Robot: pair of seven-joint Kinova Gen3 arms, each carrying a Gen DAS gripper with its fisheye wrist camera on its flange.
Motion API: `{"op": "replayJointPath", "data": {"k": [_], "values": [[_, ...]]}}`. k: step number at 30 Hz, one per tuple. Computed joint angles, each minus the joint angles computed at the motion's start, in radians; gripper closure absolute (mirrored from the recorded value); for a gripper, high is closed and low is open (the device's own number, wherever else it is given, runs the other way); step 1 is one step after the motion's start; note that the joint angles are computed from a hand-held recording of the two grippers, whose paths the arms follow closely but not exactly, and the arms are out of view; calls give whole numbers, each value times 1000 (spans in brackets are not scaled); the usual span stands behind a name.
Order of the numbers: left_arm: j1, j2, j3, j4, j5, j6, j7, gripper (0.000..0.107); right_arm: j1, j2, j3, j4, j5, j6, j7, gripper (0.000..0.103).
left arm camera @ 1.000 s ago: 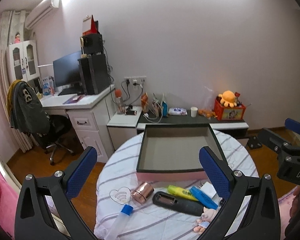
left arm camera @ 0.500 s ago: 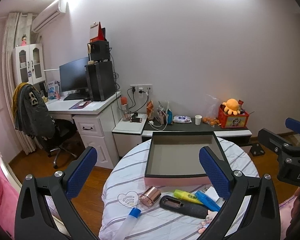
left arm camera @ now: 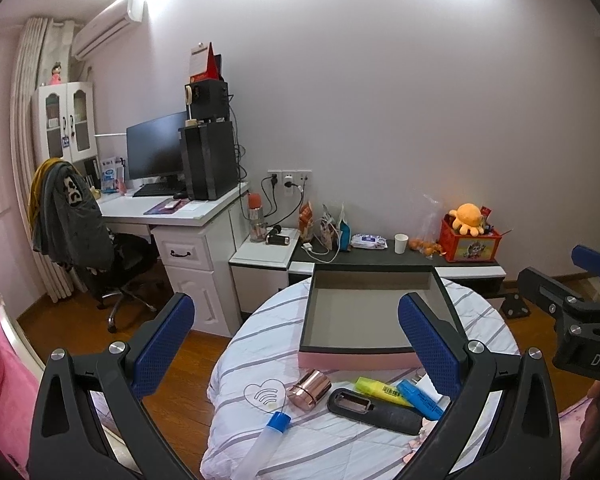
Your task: Organize rigid objects
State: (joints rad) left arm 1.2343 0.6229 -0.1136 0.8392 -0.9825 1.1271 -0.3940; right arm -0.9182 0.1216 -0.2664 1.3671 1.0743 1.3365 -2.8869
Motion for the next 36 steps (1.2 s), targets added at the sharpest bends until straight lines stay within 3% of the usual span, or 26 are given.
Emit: {"op": "replayJointPath", "data": {"k": [17, 25, 29, 36], "values": [[-6, -27, 22, 82, -10, -28, 32, 5, -14, 7, -1, 8, -34, 32, -28, 0], [-31, -52, 55, 230, -13, -105, 75, 5, -22, 4, -9, 87, -41, 46, -128, 0], [-80, -46, 88, 272, 47, -119, 58, 5, -9, 9, -11, 140, -86, 42, -176, 0], [-123, -36, 98, 319, 119, -124, 30, 5, 41, 19, 1, 219, -196, -52, -215, 0]]}}
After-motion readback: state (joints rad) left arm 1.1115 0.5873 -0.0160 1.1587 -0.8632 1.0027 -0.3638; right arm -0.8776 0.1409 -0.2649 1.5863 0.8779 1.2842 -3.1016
